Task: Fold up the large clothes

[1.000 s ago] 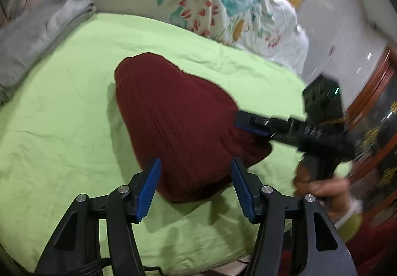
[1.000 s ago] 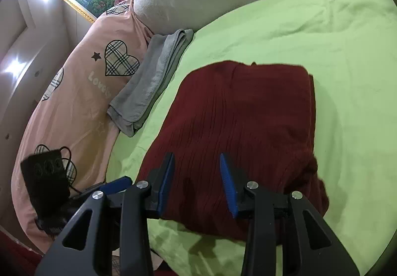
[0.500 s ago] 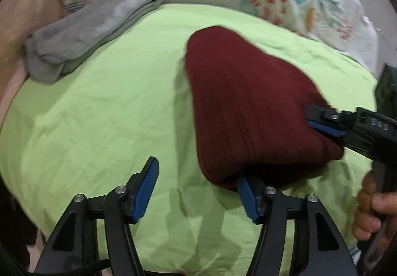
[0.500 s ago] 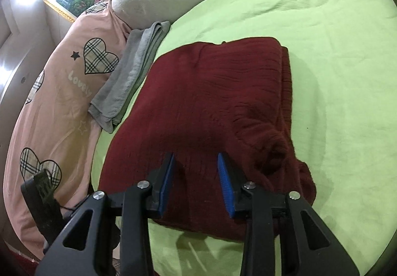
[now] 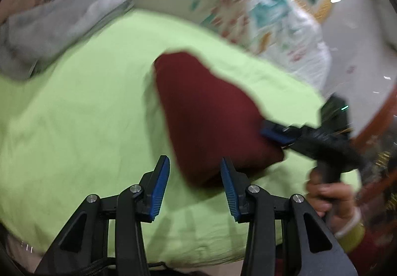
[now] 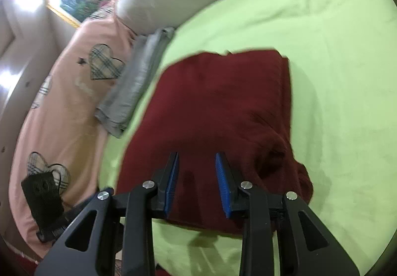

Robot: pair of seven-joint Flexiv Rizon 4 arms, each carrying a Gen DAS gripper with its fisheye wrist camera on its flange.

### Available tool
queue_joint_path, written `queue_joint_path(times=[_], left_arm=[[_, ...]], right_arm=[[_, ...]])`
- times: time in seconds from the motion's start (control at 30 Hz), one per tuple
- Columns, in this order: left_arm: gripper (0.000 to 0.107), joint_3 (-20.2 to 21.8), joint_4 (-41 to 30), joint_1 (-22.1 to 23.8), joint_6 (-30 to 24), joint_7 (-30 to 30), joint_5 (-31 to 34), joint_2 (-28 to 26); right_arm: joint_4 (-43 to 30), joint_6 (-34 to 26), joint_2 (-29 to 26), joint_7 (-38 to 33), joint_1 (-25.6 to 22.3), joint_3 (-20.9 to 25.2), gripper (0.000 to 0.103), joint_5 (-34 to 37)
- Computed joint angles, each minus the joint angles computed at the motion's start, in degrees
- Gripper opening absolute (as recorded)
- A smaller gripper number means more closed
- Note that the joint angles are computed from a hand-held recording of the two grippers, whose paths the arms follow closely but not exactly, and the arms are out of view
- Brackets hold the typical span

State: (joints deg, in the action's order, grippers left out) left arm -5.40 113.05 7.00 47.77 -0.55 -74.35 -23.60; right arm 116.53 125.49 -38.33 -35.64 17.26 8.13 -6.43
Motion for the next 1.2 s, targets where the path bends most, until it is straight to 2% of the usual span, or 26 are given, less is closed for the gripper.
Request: queue_joint_path(times=[0.07, 0.13, 0.2, 0.23, 0.3, 0.4, 0.43, 0.5, 0.63, 0.77, 0.87, 0.97, 1.0, 1.07, 1.1, 1.2], left_arm=[[0.042, -0.81, -2.1, 1.11, -4.61, 1.7, 0.3, -0.19], [0.042, -1.71, -4.9, 1.34, -7.78, 3.05, 0.69, -1.79], [0.042, -2.28, -8.33, 1.46, -12.22, 1.33, 4.65, -4.59], [0.041, -2.38, -10.81, 1.68, -15.36, -1.49, 8.27, -6.79], [0.031, -2.39, -13.83, 1.73, -18.14, -4.88, 13.42, -9.7], [0.005, -2.28, -15.87, 0.47, -16.06, -8.55, 19.35, -12.88], [0.0, -2.52, -16.05, 0.35, -15.02, -9.61, 20.06, -13.61], [0.0, -3.49, -16.55, 1.3, -15.95, -11.64, 20.87, -14.82], [0.001, -4.67, -16.36, 1.56, -13.75, -11.96, 21.0, -15.01], [0.001, -5.42, -12.05, 0.88, -8.32, -9.31, 19.44, -12.73], [0.001, -5.25, -11.15, 1.17, -8.31, -9.67, 19.46, -11.97], [0.0, -5.18, -8.68, 2.2, -8.3, -6.4, 18.05, -8.77], [0.004, -5.26, -8.1, 2.76, -9.27, -5.17, 16.92, -7.8], [0.026, -5.46, -7.34, 3.43, -9.91, -2.37, 12.68, -5.92], [0.03, -5.22, -7.56, 3.22, -9.49, -1.88, 10.89, -5.62], [0.033, -4.64, -11.16, 1.95, -6.54, -4.37, 7.59, -7.61]], right_arm=[[-0.47, 1.98, 0.28, -0.71, -0.07, 0.08, 0.031, -0.34], [-1.95, 1.39, 0.28, -0.96, 0.13, -0.24, 0.031, -0.97], [-3.05, -1.14, 0.49, -1.46, 1.6, -1.68, 0.031, 0.31], [-3.62, -2.46, 0.31, -1.33, 1.96, -2.09, 0.031, 0.99], [-4.01, -2.51, -0.67, -0.38, 0.49, -0.79, 0.031, 0.57], [-3.91, -3.02, -1.9, -0.01, -0.04, -0.69, 0.031, 0.33], [-4.04, -3.53, -2.3, 0.23, -0.09, -0.72, 0.031, 0.42], [-4.3, -4.16, -3.64, 1.21, -1.29, 0.13, 0.025, -0.18], [-4.36, -0.59, -6.28, 3.03, -2.74, 0.97, 0.0, 0.12], [-4.08, 1.3, -7.18, 4.43, -3.13, 0.94, 0.0, -0.06], [-3.66, -0.96, -5.76, 4.17, -1.78, -0.43, 0.0, 0.18], [-2.59, -2.75, -3.22, 3.16, -0.6, -1.59, 0.003, 0.76], [-2.13, -3.02, -1.72, 1.63, 1.43, -3.49, 0.003, 2.37], [-2.48, -3.59, -0.22, -0.53, 3.29, -5.34, 0.003, 4.16], [-2.98, -4.3, 0.15, -1.26, 3.66, -5.82, 0.003, 4.66], [-6.92, -9.16, -0.08, -2.61, 3.29, -6.6, 0.003, 3.81]])
